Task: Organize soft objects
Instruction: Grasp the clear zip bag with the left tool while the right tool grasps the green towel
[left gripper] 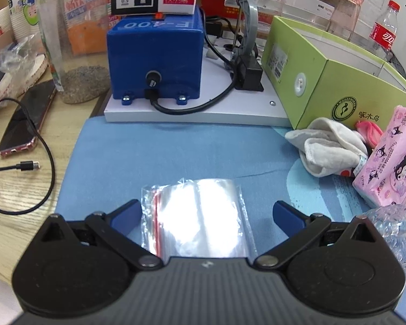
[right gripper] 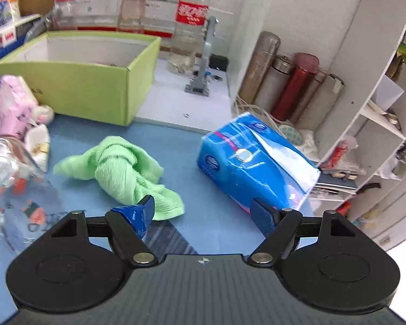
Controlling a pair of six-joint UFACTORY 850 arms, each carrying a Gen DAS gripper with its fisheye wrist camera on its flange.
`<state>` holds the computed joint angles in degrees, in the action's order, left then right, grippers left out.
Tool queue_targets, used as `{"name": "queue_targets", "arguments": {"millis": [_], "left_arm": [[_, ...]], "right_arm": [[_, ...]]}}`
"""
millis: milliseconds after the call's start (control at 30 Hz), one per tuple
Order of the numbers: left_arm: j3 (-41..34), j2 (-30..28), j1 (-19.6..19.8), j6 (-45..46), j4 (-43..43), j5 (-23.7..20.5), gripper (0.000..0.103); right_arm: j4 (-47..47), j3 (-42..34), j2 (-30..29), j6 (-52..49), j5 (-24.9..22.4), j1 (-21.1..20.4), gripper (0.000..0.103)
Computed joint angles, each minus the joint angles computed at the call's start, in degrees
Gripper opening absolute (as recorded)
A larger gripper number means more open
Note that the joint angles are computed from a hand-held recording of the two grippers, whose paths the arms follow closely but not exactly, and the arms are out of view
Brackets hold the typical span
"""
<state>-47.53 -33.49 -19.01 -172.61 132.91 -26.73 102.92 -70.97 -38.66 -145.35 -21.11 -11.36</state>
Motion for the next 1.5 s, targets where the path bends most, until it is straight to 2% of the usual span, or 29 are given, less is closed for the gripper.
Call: {"name": "queue_targets", "arguments": {"millis": [67,200,333,400,467,633,733,833,1033,1133,1367,1400,1433,1467,1500], "left_arm": [[0.2,0.3,0.1,-0.6,0.5,0.5,0.102],[0.9,1.0,0.2,-2.4,2.1,1.2,0.102],[1.1,1.2,0.1,-1.7,1.6,1.6,0.102],[0.8,1.1,-0.1,-0.1,0.0,1.9,0.102],[0.4,1.0,-0.3,2.4,-2.2,2.3,0.102],[0.7,1.4,-0.8,4.5,-4.0,3.0,0.102],[1.6,2.1,-1.0,1.9,-1.4,3.3,0.102],[1.1,1.7,-1.5,5.5,-3.8,3.6,0.102],[-1.8,-0.3,-2.7,18.1,-16.1,2.3,0.102],[-1.2,-0.1,-2.7,17.9,-18.6,1.2,0.102],[-1.3,-0.2,-2.7,17.4,-17.7,1.2,0.102],[-1.1,-0.2,-2.8,16.2,-16.5,0.9,0.1],[-0.6,0.0,-2.8,13.9,-14.1,0.8,0.094],[-0.2,0.4,-3.1,13.1,-12.8,0.2,0.077],[0.6,1.1,-3.2,10.8,-9.6,0.0,0.067]], "right_arm": [[-4.7,0.0,-0.1,0.6,-3.4,0.2,0.064],[-18.5,-3.7,-2.9,1.9,-6.9,2.0,0.064],[-34.0,-10.7,-7.5,13.1,-7.4,3.9,0.064],[-36.9,-13.5,-9.6,17.1,-7.2,4.7,0.064],[-39.7,-16.5,-11.9,21.7,-9.1,5.2,0.064],[-38.2,-19.0,-14.6,23.7,-11.7,5.6,0.065],[-38.0,-19.8,-15.4,27.6,-12.9,5.2,0.067],[-38.4,-21.7,-17.1,33.6,-16.2,4.0,0.071],[-35.8,-20.6,-16.7,31.4,-14.8,4.5,0.075],[-33.2,-19.9,-16.6,29.2,-14.7,4.4,0.077],[-31.4,-19.8,-16.9,27.9,-14.6,4.3,0.081],[-31.3,-19.8,-16.9,27.7,-14.7,4.3,0.081],[-31.2,-19.8,-16.9,27.5,-14.7,4.2,0.081],[-31.8,-20.0,-16.9,28.4,-14.8,4.2,0.08],[-31.9,-19.9,-16.8,28.8,-14.6,4.2,0.078]]}}
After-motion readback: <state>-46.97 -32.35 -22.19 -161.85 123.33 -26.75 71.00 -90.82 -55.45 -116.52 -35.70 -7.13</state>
